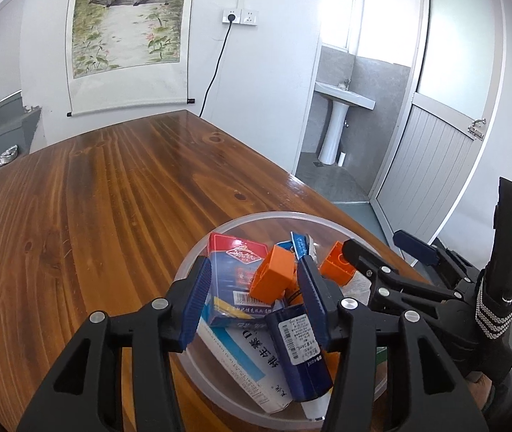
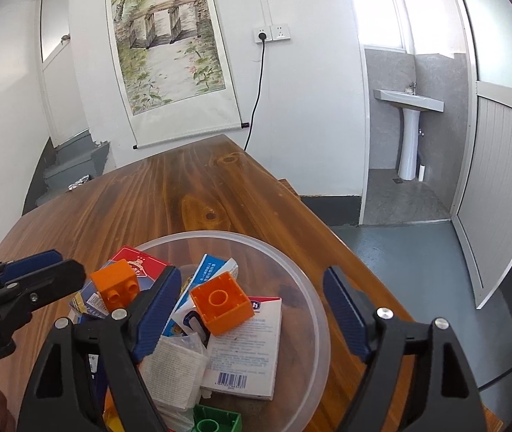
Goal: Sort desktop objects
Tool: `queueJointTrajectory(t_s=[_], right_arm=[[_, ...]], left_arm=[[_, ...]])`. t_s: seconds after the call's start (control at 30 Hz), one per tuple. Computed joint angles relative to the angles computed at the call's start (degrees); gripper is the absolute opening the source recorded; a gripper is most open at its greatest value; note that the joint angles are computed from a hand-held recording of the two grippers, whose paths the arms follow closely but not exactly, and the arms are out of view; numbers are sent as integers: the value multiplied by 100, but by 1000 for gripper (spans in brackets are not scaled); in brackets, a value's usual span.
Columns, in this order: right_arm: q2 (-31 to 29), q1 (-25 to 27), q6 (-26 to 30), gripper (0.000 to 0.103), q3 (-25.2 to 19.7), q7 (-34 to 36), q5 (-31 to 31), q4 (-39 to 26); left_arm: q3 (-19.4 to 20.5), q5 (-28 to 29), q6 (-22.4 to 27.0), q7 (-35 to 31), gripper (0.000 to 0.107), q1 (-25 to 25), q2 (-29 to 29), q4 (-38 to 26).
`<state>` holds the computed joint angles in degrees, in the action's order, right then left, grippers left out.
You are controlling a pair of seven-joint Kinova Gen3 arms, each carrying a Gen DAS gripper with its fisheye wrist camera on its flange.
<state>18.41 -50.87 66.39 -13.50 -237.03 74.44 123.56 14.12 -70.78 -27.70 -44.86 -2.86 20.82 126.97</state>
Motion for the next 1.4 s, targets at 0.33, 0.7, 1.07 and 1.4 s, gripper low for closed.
queueJointTrajectory(t_s=[0.33, 0.7, 1.07, 1.4], right_arm=[[37, -305, 574, 97, -50, -688, -521, 24], [258, -839, 939, 102, -123, -1057, -931, -227], [123, -1108, 732, 102, -276, -1362, -1154, -163], [215, -1555, 1378, 102, -329, 195, -1713, -1011]], left_arm=[[-195, 61, -302, -42, 66, -444, -399, 524], [-734, -348, -778, -369, 66, -575, -827, 1050], [-1021, -555, -1050, -443, 66, -820, -898, 1340], [-1066, -305, -1140, -804, 84, -874, -1105, 1626]])
